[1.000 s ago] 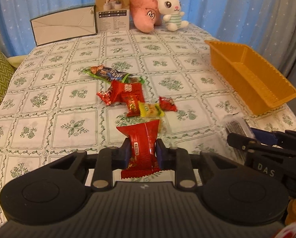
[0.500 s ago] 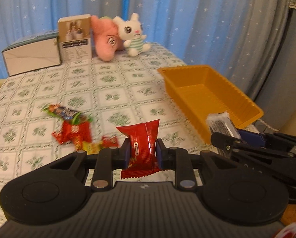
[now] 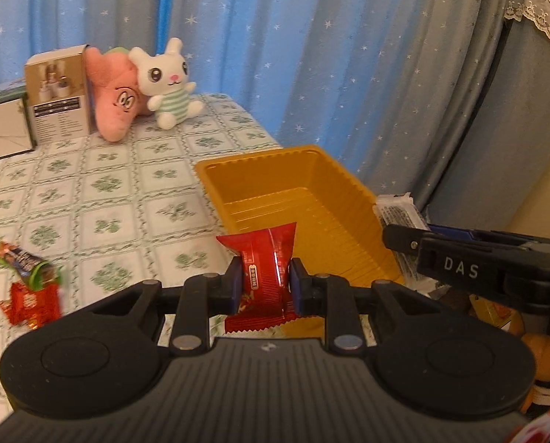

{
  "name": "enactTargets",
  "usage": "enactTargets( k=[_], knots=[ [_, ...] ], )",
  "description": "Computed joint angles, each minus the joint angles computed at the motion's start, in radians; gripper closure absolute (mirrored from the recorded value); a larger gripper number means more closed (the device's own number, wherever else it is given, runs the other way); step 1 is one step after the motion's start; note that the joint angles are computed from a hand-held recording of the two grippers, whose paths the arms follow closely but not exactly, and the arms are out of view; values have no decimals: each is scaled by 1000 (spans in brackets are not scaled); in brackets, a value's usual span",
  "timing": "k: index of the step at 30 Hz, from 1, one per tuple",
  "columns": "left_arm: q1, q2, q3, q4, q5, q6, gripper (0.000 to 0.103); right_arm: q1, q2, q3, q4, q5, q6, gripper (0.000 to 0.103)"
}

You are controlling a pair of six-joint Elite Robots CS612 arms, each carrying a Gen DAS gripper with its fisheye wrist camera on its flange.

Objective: Organize snacks
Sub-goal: 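Lower both held snacks into the orange tray and open both grippers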

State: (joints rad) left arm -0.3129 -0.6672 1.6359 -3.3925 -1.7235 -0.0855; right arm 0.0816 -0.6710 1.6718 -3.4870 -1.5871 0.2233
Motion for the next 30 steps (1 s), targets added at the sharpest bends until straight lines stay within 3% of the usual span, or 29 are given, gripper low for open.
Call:
enactTargets(
  k=[12, 17, 19, 21, 30],
  knots=[
    [-21, 70, -111, 44, -39, -1, 80, -35, 26, -54, 52, 17, 16, 65],
    [-29, 85, -131, 63, -22, 24, 79, -38, 31, -63, 54, 17, 18, 65],
    [-32, 83, -131, 78, -10, 34, 62, -38, 32, -64, 57, 15, 21, 65],
    [-32, 81, -124, 71, 3, 40, 53, -38, 32, -63, 57, 15, 21, 65],
    [-23, 60, -65, 5, 72, 16, 50, -42, 29, -59, 72, 43, 39, 65]
  ],
)
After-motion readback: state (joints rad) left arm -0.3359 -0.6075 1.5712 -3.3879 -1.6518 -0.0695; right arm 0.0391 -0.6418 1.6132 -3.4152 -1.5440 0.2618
